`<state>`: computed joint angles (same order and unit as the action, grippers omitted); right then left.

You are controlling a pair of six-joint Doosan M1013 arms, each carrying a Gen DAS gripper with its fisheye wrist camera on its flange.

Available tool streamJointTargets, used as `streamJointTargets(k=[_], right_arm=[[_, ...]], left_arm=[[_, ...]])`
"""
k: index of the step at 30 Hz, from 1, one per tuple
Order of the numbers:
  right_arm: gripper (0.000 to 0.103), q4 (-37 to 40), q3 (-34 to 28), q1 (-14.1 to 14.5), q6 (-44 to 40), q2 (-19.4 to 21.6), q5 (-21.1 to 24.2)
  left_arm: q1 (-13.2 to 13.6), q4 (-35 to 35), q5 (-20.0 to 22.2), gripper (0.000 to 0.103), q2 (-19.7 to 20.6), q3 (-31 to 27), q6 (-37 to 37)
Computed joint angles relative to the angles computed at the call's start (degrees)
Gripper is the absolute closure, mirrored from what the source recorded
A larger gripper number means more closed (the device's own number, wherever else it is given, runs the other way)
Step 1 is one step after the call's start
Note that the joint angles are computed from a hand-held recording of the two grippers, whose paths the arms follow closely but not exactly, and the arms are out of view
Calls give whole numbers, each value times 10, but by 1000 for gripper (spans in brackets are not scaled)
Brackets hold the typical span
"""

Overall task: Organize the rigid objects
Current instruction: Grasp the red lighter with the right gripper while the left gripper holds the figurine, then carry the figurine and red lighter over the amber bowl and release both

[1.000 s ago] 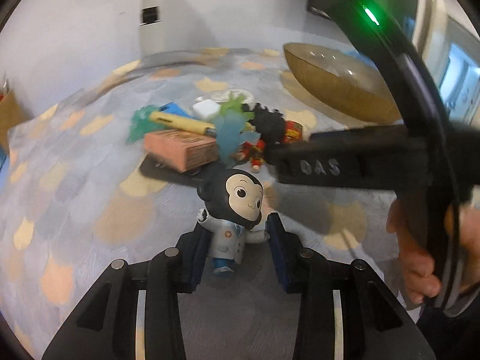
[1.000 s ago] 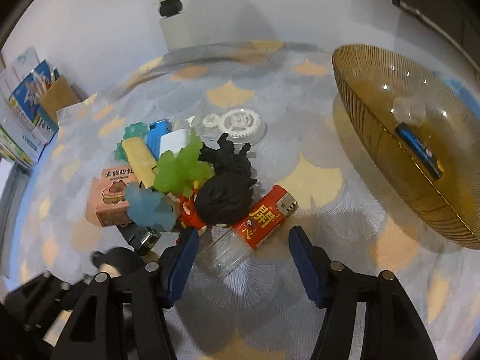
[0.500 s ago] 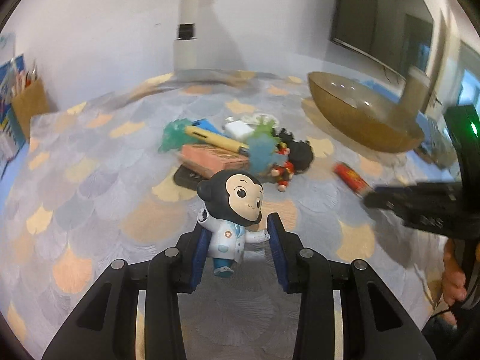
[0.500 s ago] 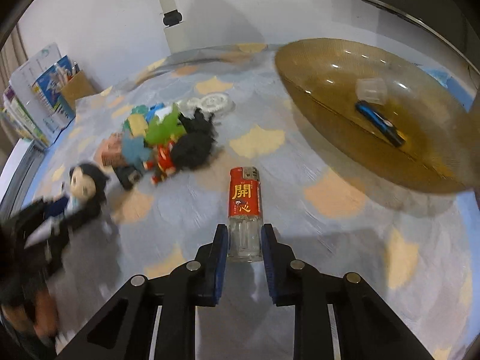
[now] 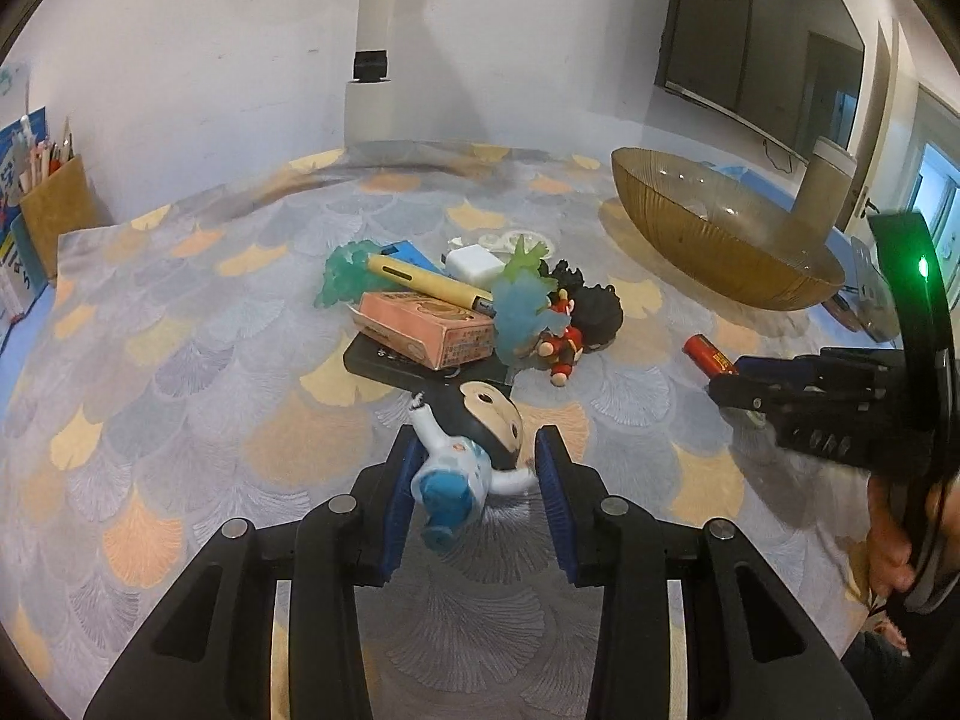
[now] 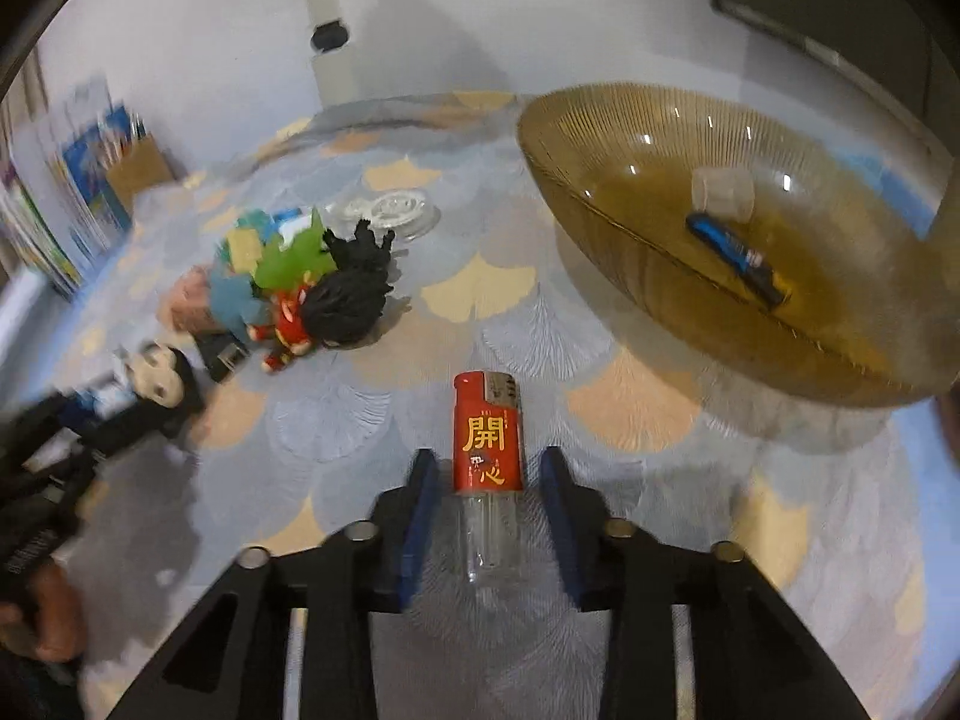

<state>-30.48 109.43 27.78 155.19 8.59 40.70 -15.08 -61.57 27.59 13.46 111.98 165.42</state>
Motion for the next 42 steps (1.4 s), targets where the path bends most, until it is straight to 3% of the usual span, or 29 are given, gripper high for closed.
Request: streamJointTargets(k=[5, 6, 8, 10, 12, 16, 19, 20, 23, 24, 29, 32, 34, 37, 41, 42], right_arm=[[81, -59, -13, 29, -1, 15, 29], [81, -68, -12, 32, 1, 16, 31], [81, -62, -4, 25, 2, 10, 11], [81, -36, 15, 8, 2, -3, -38], [81, -21, 19, -1, 0, -6, -57], [81, -41, 12, 10, 6, -1, -36], [81, -47, 18, 13, -2, -8, -64], [81, -48, 23, 12, 5, -14, -78], [81, -32, 62, -3, 37, -52, -178], [81, -41, 70, -6, 52, -64, -189], [81, -228, 86, 1, 220, -127, -157], [81, -274, 86, -11, 258, -165, -92], [81, -237, 79, -28, 223, -176, -62], [81, -47, 68, -90, 58, -182, -70], [81, 14, 56, -122, -7, -165, -19], [81, 39, 54, -132, -31, -158, -9]], left_arm=[[-3, 51, 16, 67, 7, -10, -36], [-5, 80, 18, 59, 9, -13, -61], [-18, 161, 4, 56, 12, -18, -133], [-24, 173, -6, 56, 10, -15, -128], [-33, 194, -26, 57, 6, -9, -136], [-31, 181, -20, 67, 5, -9, -123], [-40, 210, -41, 68, 3, -7, -165], [-39, 191, -31, 68, 2, -6, -162], [-27, 71, 15, 68, -12, 3, -84], [-28, 52, 21, 68, -16, 5, -71], [-49, -32, 45, 68, -42, -9, -19], [-68, -67, 72, 68, -43, -38, 0], [-85, -59, 85, 68, -35, -65, -18], [-126, 14, 69, 68, -10, -113, -86], [-167, 178, 82, 68, 41, -170, -252], [-170, 191, 87, 68, 47, -173, -264]])
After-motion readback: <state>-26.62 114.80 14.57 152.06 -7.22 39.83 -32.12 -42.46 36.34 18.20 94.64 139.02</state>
